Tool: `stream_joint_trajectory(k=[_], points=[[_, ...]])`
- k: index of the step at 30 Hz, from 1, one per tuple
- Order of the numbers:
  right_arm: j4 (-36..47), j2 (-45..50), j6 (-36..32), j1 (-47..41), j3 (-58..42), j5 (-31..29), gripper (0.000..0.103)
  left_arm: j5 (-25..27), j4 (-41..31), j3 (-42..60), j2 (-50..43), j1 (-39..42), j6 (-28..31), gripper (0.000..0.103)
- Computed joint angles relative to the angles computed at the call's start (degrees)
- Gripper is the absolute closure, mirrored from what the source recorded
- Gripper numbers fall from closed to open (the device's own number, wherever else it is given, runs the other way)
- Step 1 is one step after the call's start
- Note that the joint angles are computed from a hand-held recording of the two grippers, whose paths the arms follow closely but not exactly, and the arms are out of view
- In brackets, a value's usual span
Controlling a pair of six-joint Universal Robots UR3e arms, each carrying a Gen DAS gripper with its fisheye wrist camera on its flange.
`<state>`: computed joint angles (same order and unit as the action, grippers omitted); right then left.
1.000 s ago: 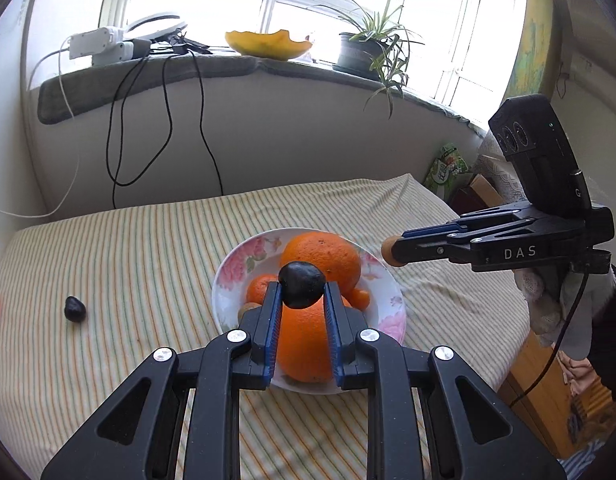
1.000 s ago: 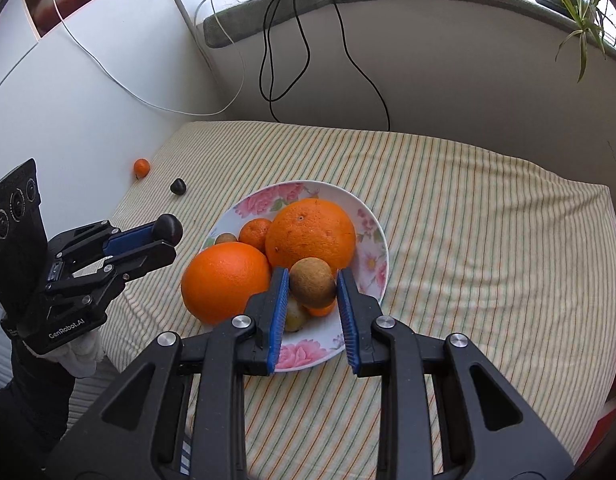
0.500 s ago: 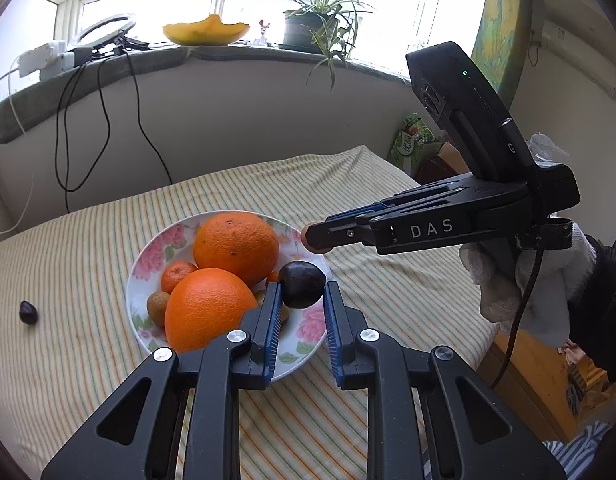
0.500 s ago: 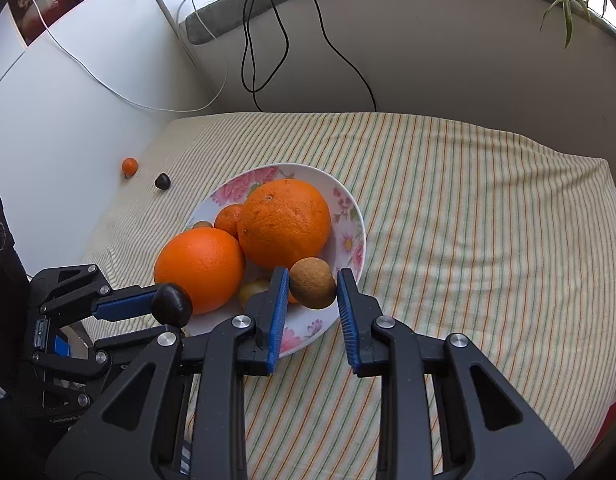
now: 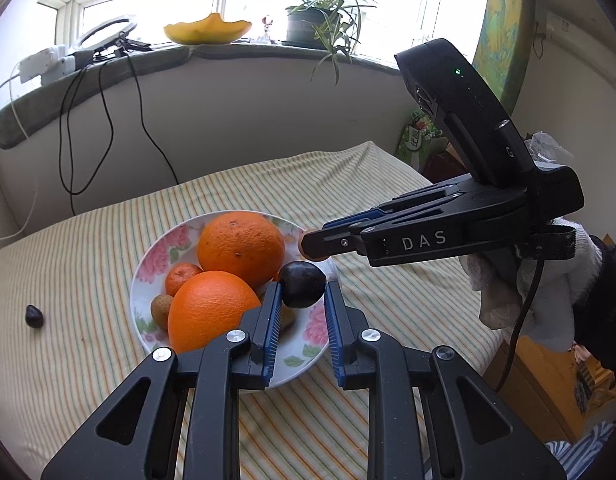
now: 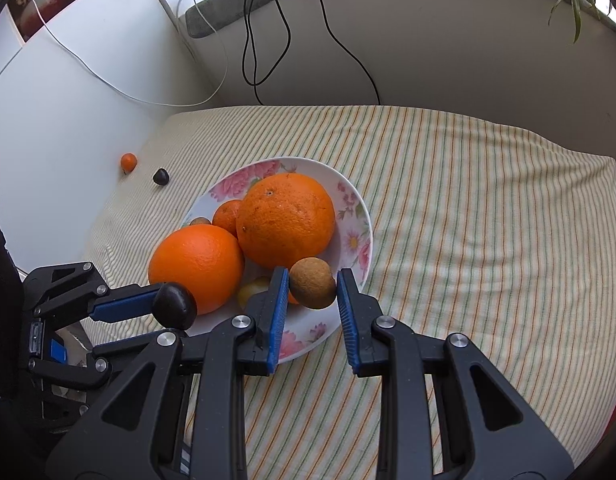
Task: Organize fruits
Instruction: 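Carry the black plum and the kiwi over the plate with both grippers, then open both grippers to drop the plum and kiwi onto the plate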
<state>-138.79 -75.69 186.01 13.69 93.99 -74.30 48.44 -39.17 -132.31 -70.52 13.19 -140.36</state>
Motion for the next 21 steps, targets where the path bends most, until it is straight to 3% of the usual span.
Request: stream_joint_trajectory(k=[8, 12, 15, 17, 18, 21], points=[[0.37, -0.39, 0.02, 0.16, -0.34, -0.76, 0.076, 0.41, 1.36, -0.21, -0.16, -0.15, -0.83, 0.078], [-0.42, -1.17, 0.18, 0.17, 0.31, -0.9, 0.053, 0.22, 1.31, -0.24, 0.35, 0.14, -0.9, 0.074], [-0.79, -1.73, 0.66, 0.38, 0.51, -1.4, 0.048, 0.34, 1.74, -0.52, 0.78, 0.14, -1.14, 0.073], [-0.85, -2.17, 0.91, 0.46, 0.53, -1.85, 0.043, 0.41, 2.62, -1.24, 1.44, 0.35, -1.59, 0.061], [-1.05, -2.4, 1.04, 0.59, 0.62, -2.24, 0.037, 0.35, 2.81, -1.49, 1.79, 0.5, -1.65, 0.06], [-1.52, -3.13, 1.12, 0.87, 0.79, -3.25, 0.033, 1.2, 4.56, -2.32, 2.34, 0.35, -2.3, 0.054]])
